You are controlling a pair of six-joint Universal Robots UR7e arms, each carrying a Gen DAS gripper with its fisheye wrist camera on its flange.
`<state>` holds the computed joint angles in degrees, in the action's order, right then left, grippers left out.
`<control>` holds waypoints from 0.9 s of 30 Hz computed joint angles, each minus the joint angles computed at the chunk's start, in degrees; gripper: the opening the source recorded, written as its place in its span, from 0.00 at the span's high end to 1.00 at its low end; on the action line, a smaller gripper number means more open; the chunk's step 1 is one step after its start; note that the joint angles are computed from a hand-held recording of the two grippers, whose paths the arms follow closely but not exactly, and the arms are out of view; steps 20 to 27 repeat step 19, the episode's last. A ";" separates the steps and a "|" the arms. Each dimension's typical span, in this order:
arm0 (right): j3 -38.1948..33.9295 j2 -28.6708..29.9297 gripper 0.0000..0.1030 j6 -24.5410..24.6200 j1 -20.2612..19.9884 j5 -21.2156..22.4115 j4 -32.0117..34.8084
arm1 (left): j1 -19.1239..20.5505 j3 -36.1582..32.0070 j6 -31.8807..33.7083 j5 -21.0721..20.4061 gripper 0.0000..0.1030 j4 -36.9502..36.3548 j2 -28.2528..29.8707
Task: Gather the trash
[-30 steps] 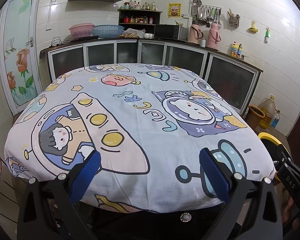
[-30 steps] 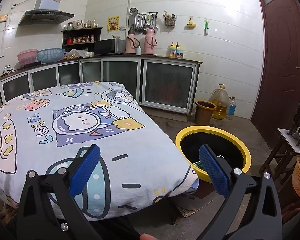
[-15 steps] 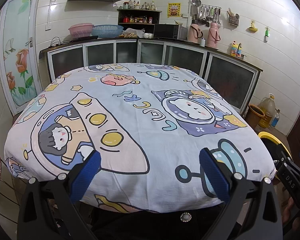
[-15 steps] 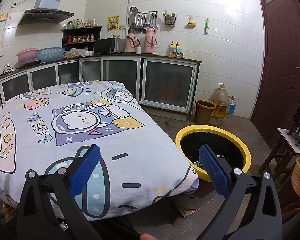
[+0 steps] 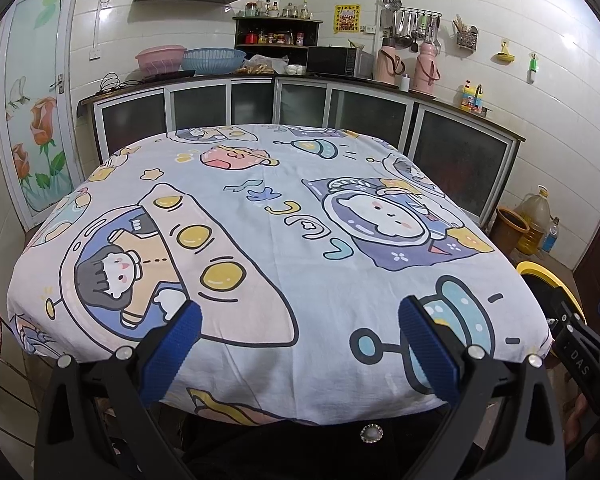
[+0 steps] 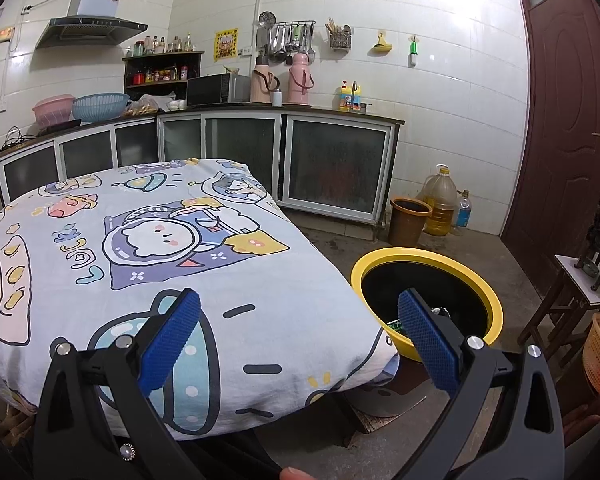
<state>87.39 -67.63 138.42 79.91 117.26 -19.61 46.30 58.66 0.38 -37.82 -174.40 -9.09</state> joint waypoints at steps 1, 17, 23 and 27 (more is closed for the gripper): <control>-0.07 0.09 0.08 0.02 0.06 0.09 -0.02 | 0.02 -0.01 0.07 -0.07 0.08 -0.01 0.00; -0.39 0.31 0.08 0.02 -0.09 0.07 0.26 | 0.52 -0.60 0.38 -0.89 0.08 0.75 0.13; -0.39 0.28 0.08 0.11 -0.11 0.00 0.26 | 0.51 -0.56 0.45 -0.90 0.08 0.70 0.11; -0.39 0.28 0.08 0.11 -0.11 0.00 0.26 | 0.51 -0.56 0.45 -0.90 0.08 0.70 0.11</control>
